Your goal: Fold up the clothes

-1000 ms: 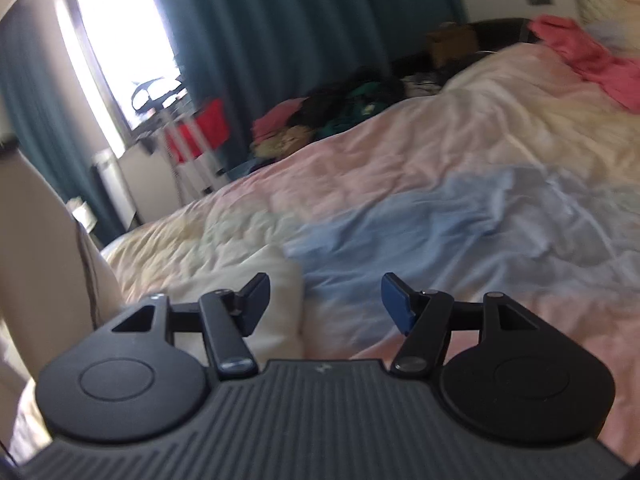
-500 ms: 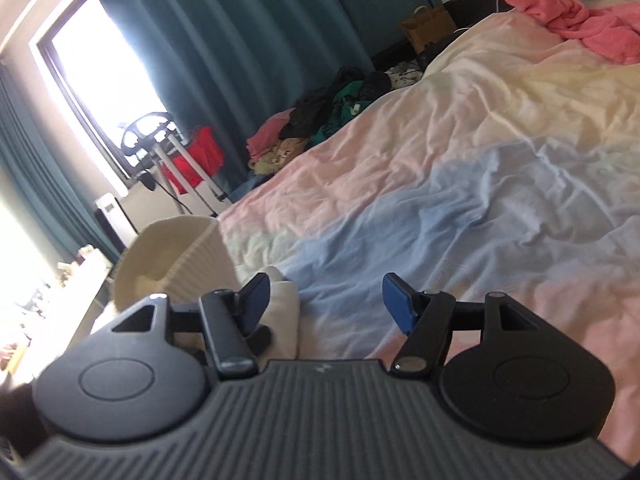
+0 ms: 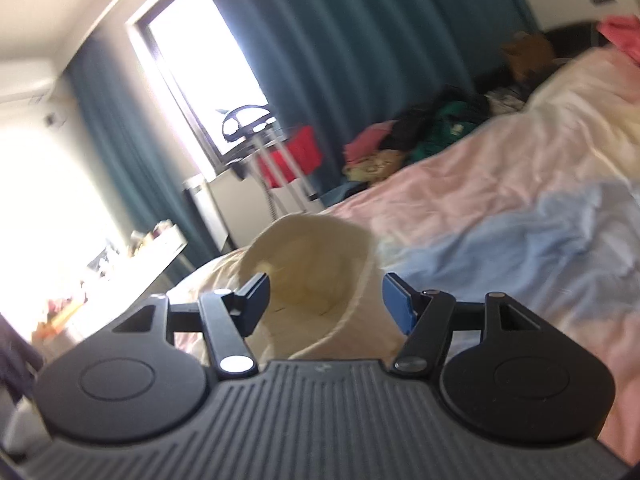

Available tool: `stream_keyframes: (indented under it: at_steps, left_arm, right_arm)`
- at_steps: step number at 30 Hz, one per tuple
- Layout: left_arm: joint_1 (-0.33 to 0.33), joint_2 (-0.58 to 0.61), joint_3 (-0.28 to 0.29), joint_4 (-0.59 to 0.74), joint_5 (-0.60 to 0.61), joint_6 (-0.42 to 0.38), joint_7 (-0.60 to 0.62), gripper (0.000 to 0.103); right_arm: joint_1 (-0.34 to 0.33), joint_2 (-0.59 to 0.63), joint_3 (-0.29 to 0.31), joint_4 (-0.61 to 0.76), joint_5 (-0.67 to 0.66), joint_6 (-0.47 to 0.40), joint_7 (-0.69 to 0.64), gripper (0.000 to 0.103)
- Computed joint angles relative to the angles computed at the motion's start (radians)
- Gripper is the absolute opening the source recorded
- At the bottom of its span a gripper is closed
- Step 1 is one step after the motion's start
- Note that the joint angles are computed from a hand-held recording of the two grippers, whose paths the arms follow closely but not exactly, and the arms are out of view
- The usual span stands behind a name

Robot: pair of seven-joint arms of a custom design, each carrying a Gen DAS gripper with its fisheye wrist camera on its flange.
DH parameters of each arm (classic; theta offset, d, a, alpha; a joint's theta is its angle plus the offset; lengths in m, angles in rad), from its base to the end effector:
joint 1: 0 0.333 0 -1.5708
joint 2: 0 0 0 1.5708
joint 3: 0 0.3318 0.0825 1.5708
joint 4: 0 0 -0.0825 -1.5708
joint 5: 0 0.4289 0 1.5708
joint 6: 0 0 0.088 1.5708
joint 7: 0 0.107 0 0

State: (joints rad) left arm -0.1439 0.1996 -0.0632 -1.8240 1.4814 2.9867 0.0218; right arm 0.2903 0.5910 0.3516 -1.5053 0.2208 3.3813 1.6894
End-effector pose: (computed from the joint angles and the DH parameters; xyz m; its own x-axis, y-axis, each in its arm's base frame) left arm 0.6501 -0.2055 0.4830 -0.0373 -0.9993 0.0047 -0.4460 0.0124 -0.8949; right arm 0.6864 0.3901 0.4858 0.3697 -0.7964 -0.4786 -0.4653 0.2872 -0.8373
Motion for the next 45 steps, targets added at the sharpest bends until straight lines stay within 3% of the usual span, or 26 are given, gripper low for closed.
stream_keyframes:
  at_steps: [5,8,13,17,22,25,32,35,36,39,41,42,45]
  left_arm:
    - [0.057,-0.04,0.03,-0.06,0.019,0.034,-0.136,0.093]
    - [0.085,-0.093,0.022,-0.118,-0.028,0.005,-0.117,0.093]
    - [0.128,-0.188,0.003,-0.2,-0.027,-0.012,-0.113,0.093]
    - [0.168,-0.238,-0.012,-0.242,0.018,-0.017,-0.139,0.093]
    - [0.21,-0.244,-0.014,-0.253,0.009,0.006,-0.153,0.093]
    - [0.224,-0.249,-0.013,-0.263,-0.03,0.014,-0.139,0.093]
    - [0.237,-0.251,-0.023,-0.271,-0.059,0.013,-0.122,0.093]
    - [0.237,-0.25,-0.025,-0.276,-0.083,0.007,-0.106,0.093]
    - [0.236,-0.249,-0.025,-0.277,-0.097,0.006,-0.097,0.093]
    - [0.234,-0.247,-0.027,-0.28,-0.126,-0.001,-0.072,0.093]
    - [0.232,-0.247,-0.03,-0.281,-0.136,-0.011,-0.062,0.093]
    - [0.232,-0.249,-0.03,-0.282,-0.135,-0.012,-0.064,0.093]
    - [0.234,-0.255,-0.03,-0.287,-0.123,-0.006,-0.086,0.093]
  right_arm:
    - [0.007,0.019,0.034,0.02,-0.085,-0.028,-0.086,0.066]
    - [0.079,0.028,-0.029,0.047,-0.089,-0.044,-0.151,0.066]
    - [0.128,0.052,-0.049,0.078,-0.143,-0.049,-0.311,0.066]
    - [0.06,0.092,0.074,0.106,-0.215,-0.103,-0.444,0.064]
    - [0.147,0.16,-0.002,0.231,-0.177,-0.232,-0.547,0.064]
    - [0.268,0.182,-0.179,0.278,-0.183,-0.248,-0.467,0.066]
    - [0.31,0.239,-0.218,0.371,-0.124,-0.346,-0.566,0.069]
    - [0.354,0.232,-0.283,0.366,-0.137,-0.36,-0.562,0.069]
    - [0.349,0.228,-0.276,0.365,-0.127,-0.365,-0.559,0.068]
    - [0.295,0.227,-0.205,0.388,-0.05,-0.413,-0.539,0.053]
    - [0.276,0.225,-0.185,0.408,-0.007,-0.45,-0.512,0.027]
    - [0.277,0.218,-0.189,0.407,0.002,-0.452,-0.5,0.02]
    - [0.27,0.203,-0.185,0.418,0.019,-0.409,-0.498,0.016]
